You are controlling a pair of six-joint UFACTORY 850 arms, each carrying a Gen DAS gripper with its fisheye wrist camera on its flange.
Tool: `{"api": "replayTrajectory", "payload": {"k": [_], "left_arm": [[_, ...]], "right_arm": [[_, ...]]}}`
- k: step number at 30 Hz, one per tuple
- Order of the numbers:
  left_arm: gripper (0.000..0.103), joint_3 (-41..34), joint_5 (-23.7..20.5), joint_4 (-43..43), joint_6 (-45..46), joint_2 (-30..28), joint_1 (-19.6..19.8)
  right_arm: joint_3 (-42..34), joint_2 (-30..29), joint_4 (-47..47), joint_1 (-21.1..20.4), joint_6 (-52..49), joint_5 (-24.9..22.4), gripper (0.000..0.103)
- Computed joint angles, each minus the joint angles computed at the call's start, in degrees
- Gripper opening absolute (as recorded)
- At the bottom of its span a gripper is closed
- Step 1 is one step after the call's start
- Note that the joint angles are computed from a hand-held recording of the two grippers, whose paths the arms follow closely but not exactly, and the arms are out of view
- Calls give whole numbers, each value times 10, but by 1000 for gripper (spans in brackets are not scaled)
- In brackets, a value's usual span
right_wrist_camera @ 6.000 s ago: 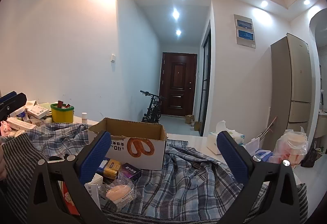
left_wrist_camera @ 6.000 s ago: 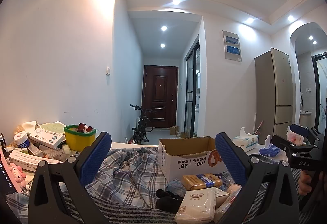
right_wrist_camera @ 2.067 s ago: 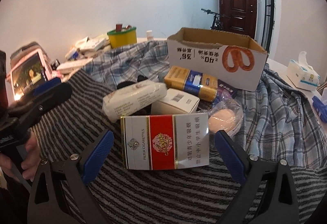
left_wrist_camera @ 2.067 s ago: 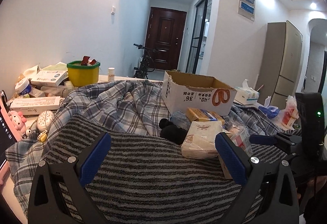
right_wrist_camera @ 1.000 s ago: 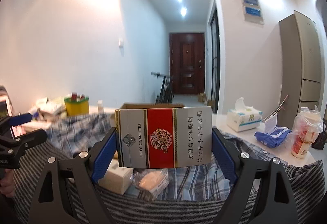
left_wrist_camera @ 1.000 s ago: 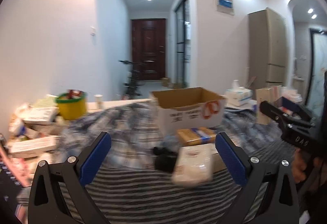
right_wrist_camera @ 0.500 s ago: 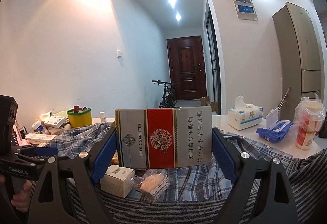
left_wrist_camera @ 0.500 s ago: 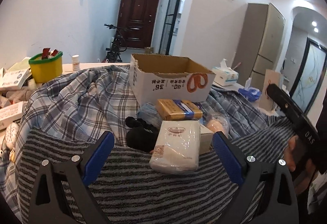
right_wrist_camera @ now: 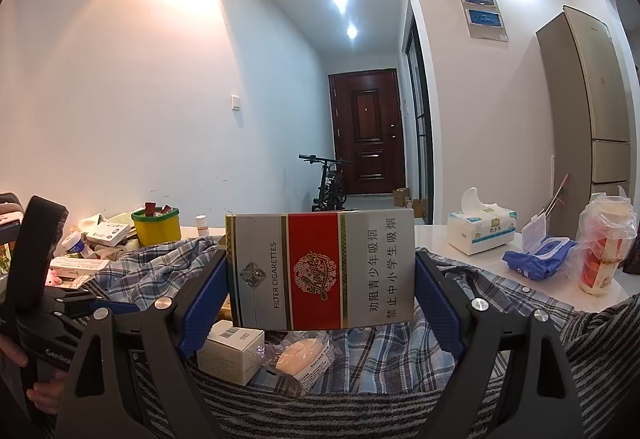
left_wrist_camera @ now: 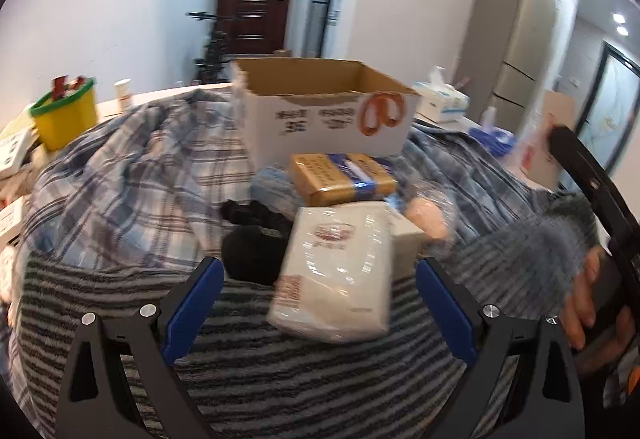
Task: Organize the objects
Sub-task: 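Grasp the white Salserive tissue pack with the left gripper and lift it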
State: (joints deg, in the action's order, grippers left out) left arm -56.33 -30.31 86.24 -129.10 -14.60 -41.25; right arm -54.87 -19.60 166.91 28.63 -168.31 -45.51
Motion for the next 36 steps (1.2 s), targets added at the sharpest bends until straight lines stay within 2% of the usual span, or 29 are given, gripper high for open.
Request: {"api": "replayTrajectory", "payload": {"k": [1, 5, 11, 13, 15, 17, 18, 21, 24, 27, 34, 36], "left_arm": [[98, 2, 0, 5, -6, 1, 1], [98, 23, 61, 88, -92, 15, 16], [89, 12, 82, 76, -73, 3, 21], [79, 12, 89, 79, -78, 2, 23], [77, 15, 98, 97, -99, 3, 25], [69, 17, 105, 102, -106, 3, 28], [56, 15, 107, 98, -103, 2, 28], [51, 18, 107, 118, -123, 3, 29], [51, 24, 62, 124, -126, 10, 14], [51, 23, -5, 103, -99, 12, -5], [51, 25, -229, 101, -86, 6, -63], [51, 26, -271, 103, -96, 3, -73]], "right_arm": [[0, 0, -2, -1, 1, 0, 87], [0, -1, -1, -1, -1, 1, 87], [1, 0, 0, 0, -4, 0, 87], [1, 0, 1, 1, -3, 1, 87], [1, 0, 0, 0, -3, 1, 87], [1, 0, 0, 0, -4, -1, 87], [1, 0, 1, 1, -5, -1, 87], [1, 0, 1, 0, -6, -1, 87], [1, 0, 1, 0, -5, 0, 87], [1, 0, 2, 1, -4, 1, 87], [1, 0, 2, 0, -4, 2, 87], [1, 1, 2, 0, -4, 2, 87]]}}
